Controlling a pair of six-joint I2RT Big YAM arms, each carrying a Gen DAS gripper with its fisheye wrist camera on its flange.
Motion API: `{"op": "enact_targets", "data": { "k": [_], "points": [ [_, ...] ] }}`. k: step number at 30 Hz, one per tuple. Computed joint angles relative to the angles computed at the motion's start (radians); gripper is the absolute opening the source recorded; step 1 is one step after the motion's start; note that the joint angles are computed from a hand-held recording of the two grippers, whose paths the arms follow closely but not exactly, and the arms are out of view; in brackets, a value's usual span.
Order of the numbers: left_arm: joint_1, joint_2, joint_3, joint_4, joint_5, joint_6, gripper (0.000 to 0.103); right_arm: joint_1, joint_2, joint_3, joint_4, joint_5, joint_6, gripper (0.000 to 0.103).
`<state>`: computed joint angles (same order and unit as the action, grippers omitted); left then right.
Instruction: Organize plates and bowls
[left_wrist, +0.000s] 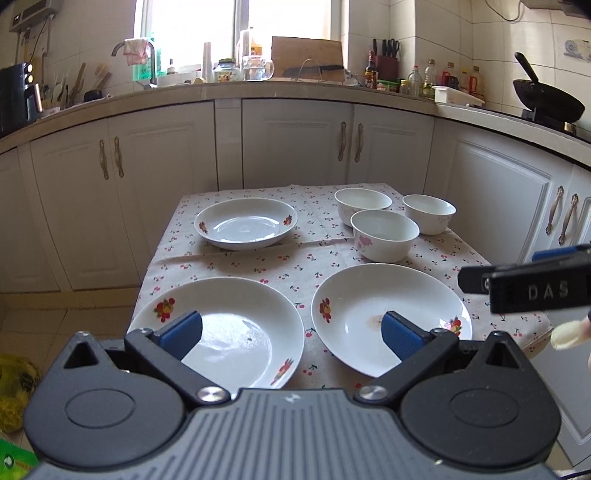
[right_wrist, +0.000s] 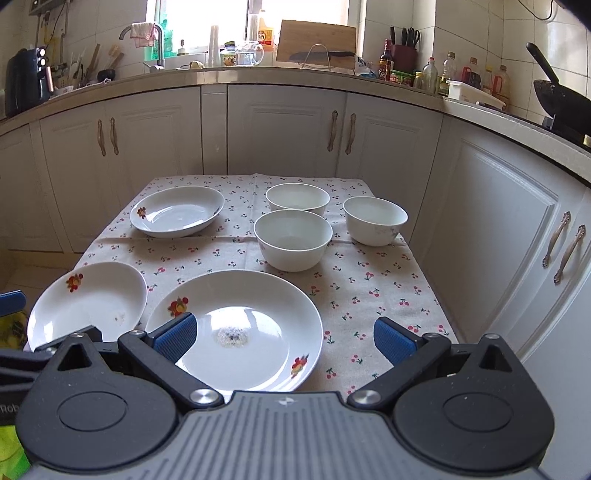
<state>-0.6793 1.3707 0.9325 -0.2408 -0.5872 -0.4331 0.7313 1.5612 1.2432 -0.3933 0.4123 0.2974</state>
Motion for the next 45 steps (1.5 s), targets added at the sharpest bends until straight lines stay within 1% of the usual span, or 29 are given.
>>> {"op": "enact_targets", "data": {
  "k": [5,7,10,14,17,19,21,23,27,34,38,40,43,45],
  "points": [
    [0.031,-0.006,-0.032,0.074,0.042,0.067,0.102,-0.028,0.005,-0.006,0.087,-0.074,-0.021,0.103],
    [0.047,-0.01,-0.044,0.093,0.068,0.072,0.102,-0.041,0.011,-0.003,0.119,-0.119,-0.032,0.103],
    [0.073,-0.015,-0.056,0.107,0.104,0.072,0.102,-0.057,0.026,0.014,0.141,-0.2,-0.032,0.103],
    [0.114,-0.026,-0.085,0.135,0.172,0.064,0.102,-0.066,0.057,0.057,0.136,-0.288,-0.046,0.103],
    [0.146,-0.034,-0.108,0.145,0.202,0.052,0.102,-0.058,0.092,0.102,0.118,-0.321,-0.089,0.103],
    [0.164,-0.043,-0.131,0.161,0.218,0.053,0.102,-0.05,0.114,0.124,0.125,-0.334,-0.121,0.103],
    [0.179,-0.055,-0.153,0.174,0.224,0.054,0.102,-0.05,0.136,0.146,0.129,-0.381,-0.137,0.103],
    [0.193,-0.067,-0.171,0.18,0.23,0.059,0.102,-0.049,0.167,0.186,0.101,-0.418,-0.147,0.103],
    [0.22,-0.096,-0.211,0.19,0.247,0.084,0.102,-0.042,0.224,0.256,0.068,-0.467,-0.177,0.103],
    [0.258,-0.148,-0.284,0.203,0.339,0.142,0.102,-0.033,0.325,0.39,-0.037,-0.535,-0.222,0.103],
    [0.277,-0.143,-0.295,0.18,0.385,0.172,0.102,-0.03,0.391,0.48,-0.113,-0.552,-0.252,0.103],
    [0.288,-0.134,-0.297,0.18,0.406,0.187,0.102,-0.028,0.418,0.521,-0.151,-0.561,-0.266,0.103],
    [0.304,-0.115,-0.292,0.183,0.434,0.227,0.102,-0.026,0.451,0.566,-0.196,-0.58,-0.304,0.103],
    [0.317,-0.102,-0.29,0.191,0.47,0.263,0.102,-0.024,0.475,0.601,-0.23,-0.588,-0.327,0.103]
  ]
}}
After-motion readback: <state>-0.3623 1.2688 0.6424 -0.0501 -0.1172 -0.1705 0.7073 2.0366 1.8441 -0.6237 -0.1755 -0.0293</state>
